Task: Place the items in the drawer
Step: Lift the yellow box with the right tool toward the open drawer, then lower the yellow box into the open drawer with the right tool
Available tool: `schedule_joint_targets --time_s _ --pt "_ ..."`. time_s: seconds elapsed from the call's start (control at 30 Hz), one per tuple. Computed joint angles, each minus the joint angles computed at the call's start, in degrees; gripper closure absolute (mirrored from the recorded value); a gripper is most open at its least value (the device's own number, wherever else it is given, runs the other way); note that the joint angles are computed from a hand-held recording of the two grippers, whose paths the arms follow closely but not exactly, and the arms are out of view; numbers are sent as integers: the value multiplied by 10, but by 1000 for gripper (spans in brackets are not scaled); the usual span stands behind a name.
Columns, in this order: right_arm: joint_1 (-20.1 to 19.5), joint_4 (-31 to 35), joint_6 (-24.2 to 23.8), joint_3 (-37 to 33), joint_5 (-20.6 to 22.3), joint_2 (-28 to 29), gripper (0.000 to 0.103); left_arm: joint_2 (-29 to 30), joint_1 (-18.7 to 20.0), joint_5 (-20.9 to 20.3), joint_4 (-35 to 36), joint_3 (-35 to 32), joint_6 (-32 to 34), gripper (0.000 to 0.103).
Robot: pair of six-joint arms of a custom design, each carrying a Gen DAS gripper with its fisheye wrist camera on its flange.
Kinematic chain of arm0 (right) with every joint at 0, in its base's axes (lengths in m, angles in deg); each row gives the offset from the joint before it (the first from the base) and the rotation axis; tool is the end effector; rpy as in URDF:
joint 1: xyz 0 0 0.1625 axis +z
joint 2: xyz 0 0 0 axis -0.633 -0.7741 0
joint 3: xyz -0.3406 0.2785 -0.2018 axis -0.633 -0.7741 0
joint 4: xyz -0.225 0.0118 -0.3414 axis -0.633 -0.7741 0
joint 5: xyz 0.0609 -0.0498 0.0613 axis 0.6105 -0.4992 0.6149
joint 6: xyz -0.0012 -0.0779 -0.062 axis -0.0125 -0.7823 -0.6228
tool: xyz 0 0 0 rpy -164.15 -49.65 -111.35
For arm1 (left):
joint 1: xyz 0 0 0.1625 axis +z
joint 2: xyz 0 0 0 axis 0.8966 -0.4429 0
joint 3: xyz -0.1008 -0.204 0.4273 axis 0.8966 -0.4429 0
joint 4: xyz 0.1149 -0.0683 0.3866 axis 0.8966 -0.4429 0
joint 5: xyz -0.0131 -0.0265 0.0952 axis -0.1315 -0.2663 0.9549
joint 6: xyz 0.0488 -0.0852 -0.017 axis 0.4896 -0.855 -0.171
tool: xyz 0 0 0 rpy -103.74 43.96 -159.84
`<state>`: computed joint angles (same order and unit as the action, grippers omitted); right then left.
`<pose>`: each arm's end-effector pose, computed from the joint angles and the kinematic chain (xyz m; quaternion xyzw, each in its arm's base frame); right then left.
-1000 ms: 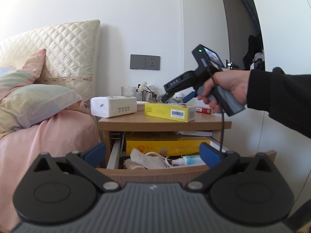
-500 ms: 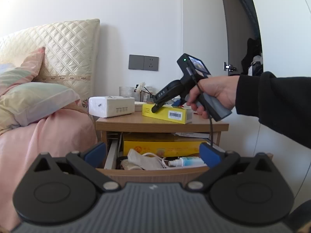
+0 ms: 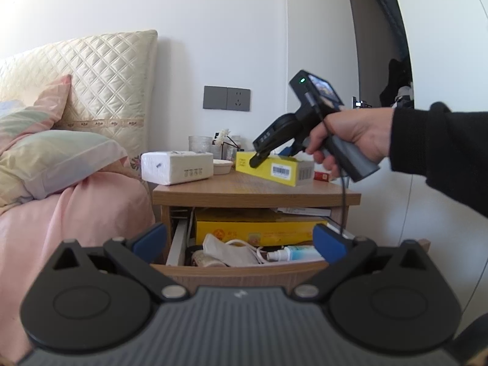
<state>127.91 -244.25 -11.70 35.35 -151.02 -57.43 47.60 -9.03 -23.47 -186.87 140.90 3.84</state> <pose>0.0979 -0.8459 0.1858 0.3489 -0.8405 0.3367 0.2418 -0.1463 -0.5267 -0.0314 0.3185 0.7327 -0.5615 0.2153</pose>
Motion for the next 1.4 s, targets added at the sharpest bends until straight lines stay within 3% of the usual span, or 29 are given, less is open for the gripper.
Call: schedule_joint_targets --time_s 0.47,0.7,0.87,1.1,1.4 --pt "5 -52 -36 137 21 -84 47 6 -5 0 -6 -1 15 0" --pt "3 -46 -65 218 56 -125 47 8 -7 1 -8 1 19 0" --pt "4 -33 -95 258 54 -142 47 9 -9 0 -11 3 22 0" --pt "-3 -9 -131 274 24 -144 47 8 -8 -1 -5 5 18 0" --pt "-16 25 -155 227 -21 -108 47 7 -7 -2 3 2 22 0"
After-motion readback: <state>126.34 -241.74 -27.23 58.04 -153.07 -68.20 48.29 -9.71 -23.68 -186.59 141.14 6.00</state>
